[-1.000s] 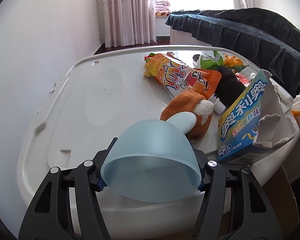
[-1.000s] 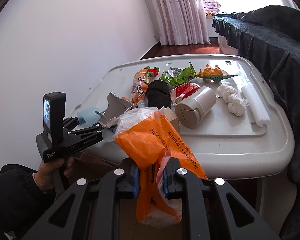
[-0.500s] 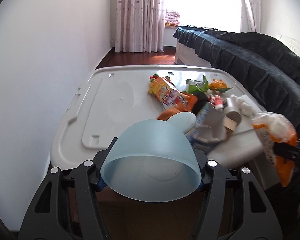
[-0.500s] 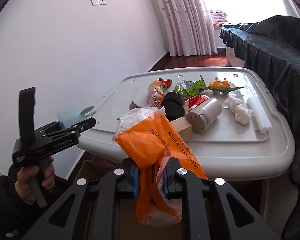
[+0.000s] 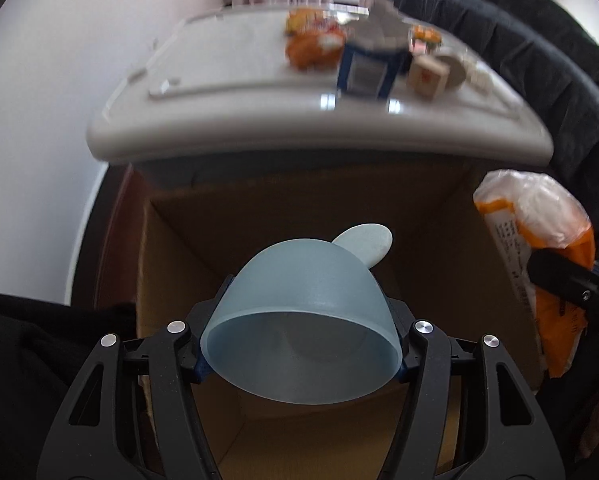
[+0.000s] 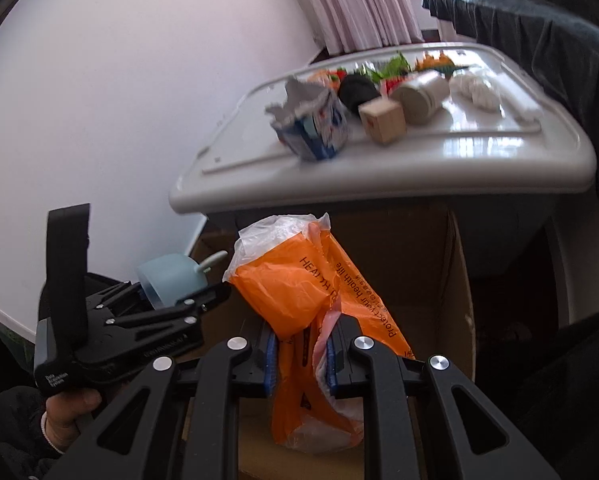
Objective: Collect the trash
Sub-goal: 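Drop the blue cup into the box with the left tool while the right tool drops the bag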
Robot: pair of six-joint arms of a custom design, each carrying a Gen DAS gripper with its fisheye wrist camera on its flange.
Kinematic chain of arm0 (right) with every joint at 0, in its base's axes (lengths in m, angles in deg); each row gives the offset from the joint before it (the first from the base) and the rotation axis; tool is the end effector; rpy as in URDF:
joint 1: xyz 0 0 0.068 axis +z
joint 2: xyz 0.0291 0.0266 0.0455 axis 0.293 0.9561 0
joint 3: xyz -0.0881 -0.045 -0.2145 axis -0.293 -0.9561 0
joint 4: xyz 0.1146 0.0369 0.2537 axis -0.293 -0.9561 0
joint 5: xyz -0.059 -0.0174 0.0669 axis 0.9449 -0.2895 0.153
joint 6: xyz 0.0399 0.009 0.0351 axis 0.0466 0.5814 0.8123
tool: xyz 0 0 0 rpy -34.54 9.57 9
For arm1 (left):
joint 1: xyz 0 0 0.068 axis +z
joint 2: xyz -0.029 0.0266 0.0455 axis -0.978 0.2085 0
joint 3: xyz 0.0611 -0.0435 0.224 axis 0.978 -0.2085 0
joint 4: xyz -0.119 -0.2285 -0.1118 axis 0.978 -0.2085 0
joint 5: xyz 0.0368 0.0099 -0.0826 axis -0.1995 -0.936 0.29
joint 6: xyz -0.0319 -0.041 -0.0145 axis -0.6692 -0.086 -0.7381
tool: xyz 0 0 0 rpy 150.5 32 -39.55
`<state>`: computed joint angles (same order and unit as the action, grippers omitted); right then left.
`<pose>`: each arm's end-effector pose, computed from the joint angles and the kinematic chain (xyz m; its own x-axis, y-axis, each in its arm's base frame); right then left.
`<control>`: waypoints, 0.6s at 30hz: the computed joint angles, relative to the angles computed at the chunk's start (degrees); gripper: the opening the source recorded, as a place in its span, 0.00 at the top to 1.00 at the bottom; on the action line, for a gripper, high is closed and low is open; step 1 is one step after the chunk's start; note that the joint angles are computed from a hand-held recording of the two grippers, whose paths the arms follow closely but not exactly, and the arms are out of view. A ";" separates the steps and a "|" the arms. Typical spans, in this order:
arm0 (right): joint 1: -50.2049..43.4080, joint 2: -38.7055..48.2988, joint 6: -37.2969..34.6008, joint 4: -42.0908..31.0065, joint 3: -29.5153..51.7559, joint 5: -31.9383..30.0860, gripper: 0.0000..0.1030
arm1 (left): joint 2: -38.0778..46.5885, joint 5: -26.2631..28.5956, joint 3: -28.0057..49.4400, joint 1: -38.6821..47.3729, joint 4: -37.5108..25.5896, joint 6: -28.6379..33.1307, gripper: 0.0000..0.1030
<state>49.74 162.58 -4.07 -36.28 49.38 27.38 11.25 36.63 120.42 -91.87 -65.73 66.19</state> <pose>0.2391 0.1590 0.0642 -0.8571 -0.0023 -0.5151 -0.2321 0.8945 0.3821 0.2631 -0.0634 0.0432 -0.8937 0.0245 -0.4479 0.0479 0.9980 -0.0411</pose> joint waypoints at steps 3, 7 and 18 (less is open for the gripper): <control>-0.07 4.54 0.45 -0.63 2.31 0.08 0.83 | 5.61 0.18 2.23 0.29 0.09 0.32 0.41; -0.13 7.67 1.02 -0.39 3.57 -0.18 0.82 | 9.24 1.35 4.12 0.95 0.10 0.42 0.41; -2.27 2.76 5.76 2.78 -1.10 2.46 0.35 | 9.99 -1.69 4.21 0.58 0.91 -0.17 0.14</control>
